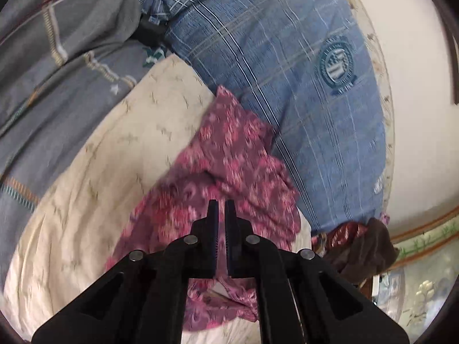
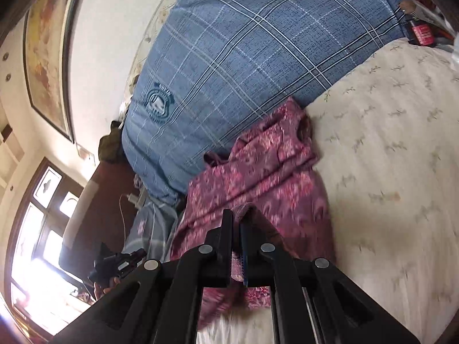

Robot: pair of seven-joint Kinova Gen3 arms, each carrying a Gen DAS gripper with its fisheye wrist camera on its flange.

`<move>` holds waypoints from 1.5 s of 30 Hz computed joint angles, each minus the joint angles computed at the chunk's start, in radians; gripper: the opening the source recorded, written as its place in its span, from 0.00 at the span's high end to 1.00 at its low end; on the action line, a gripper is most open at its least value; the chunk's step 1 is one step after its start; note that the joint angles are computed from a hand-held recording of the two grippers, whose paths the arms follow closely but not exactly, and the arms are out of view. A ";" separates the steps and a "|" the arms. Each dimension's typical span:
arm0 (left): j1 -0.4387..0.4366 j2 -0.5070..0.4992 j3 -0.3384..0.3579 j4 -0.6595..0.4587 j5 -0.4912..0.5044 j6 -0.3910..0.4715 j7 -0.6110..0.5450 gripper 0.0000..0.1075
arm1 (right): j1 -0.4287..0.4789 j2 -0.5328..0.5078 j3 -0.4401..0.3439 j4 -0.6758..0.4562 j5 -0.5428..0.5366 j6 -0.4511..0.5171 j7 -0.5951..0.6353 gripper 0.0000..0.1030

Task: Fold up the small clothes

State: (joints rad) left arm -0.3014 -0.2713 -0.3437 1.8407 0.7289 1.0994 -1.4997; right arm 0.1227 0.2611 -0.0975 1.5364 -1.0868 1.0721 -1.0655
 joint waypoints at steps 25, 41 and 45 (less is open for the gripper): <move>0.134 0.067 0.237 -0.109 -0.339 0.080 -0.064 0.97 | 0.021 0.002 -0.014 0.033 0.053 0.031 -0.033 0.95; 0.038 0.338 0.176 -0.320 -0.215 -0.210 0.038 0.97 | -0.084 0.255 0.008 -0.306 0.091 -0.119 -0.298 0.96; -0.031 0.480 0.230 -0.404 -0.218 -0.144 0.103 0.97 | -0.158 0.376 0.092 -0.476 0.161 -0.012 -0.455 0.88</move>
